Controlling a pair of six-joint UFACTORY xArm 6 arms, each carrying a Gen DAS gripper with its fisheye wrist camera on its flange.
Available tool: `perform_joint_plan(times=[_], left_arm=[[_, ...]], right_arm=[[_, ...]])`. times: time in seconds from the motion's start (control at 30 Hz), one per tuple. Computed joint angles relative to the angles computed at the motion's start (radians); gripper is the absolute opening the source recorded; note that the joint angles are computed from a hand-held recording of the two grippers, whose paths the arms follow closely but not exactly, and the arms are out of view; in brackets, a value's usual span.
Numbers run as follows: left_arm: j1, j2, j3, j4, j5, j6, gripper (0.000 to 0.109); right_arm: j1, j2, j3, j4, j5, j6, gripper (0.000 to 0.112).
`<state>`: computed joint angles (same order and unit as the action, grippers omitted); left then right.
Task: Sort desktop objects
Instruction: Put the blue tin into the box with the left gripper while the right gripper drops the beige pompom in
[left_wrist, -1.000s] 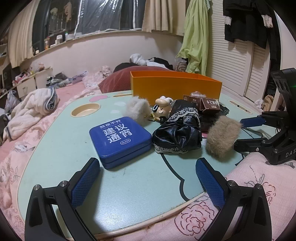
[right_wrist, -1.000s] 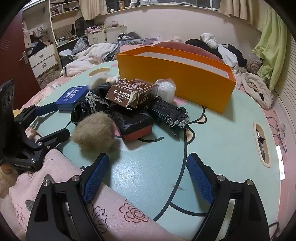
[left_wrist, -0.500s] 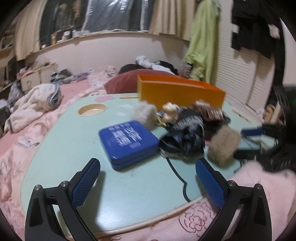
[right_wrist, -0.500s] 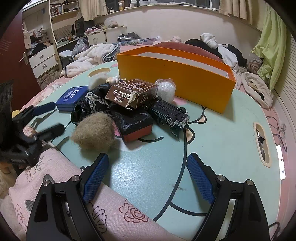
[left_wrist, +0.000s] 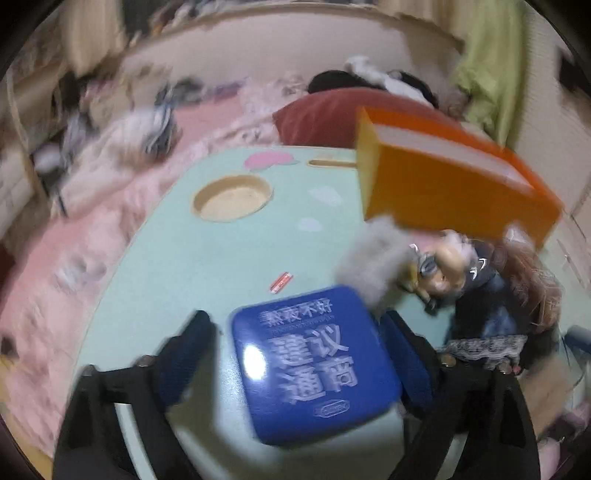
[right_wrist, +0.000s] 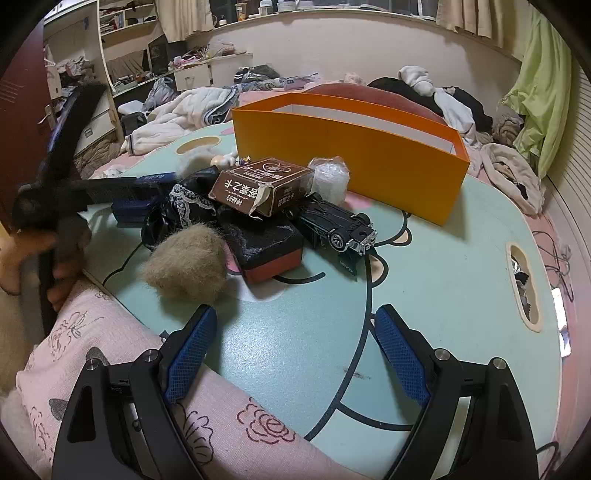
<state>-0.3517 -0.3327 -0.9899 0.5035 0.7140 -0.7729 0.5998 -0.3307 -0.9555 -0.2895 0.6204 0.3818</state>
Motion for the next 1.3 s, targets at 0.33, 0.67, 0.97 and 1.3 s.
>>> perform_joint_plan(times=[0.33,0.67,0.97,1.3], left_arm=[[0.099,-0.234,0.296,0.010,-0.345,-0.182,0.065],[0.156,-0.316,0.379,0.195,-0.501,-0.356,0.065],[0.165,-0.357,0.414,0.171,-0.532,-0.322,0.065],[0.060,-0.181,0.129,-0.022,-0.435,-0.081,0.065]], right_arm=[[-0.005,-0.117,0.128,0.080,-0.152,-0.050,0.085],[0.098,0.016,-0.031,0.134,-0.140,-0.231,0.059],[0.072,-0.031,0.022,0.286,-0.129,-0.311,0.040],[-0.109,-0.162,0.100,0.226,-0.282,-0.145,0.041]])
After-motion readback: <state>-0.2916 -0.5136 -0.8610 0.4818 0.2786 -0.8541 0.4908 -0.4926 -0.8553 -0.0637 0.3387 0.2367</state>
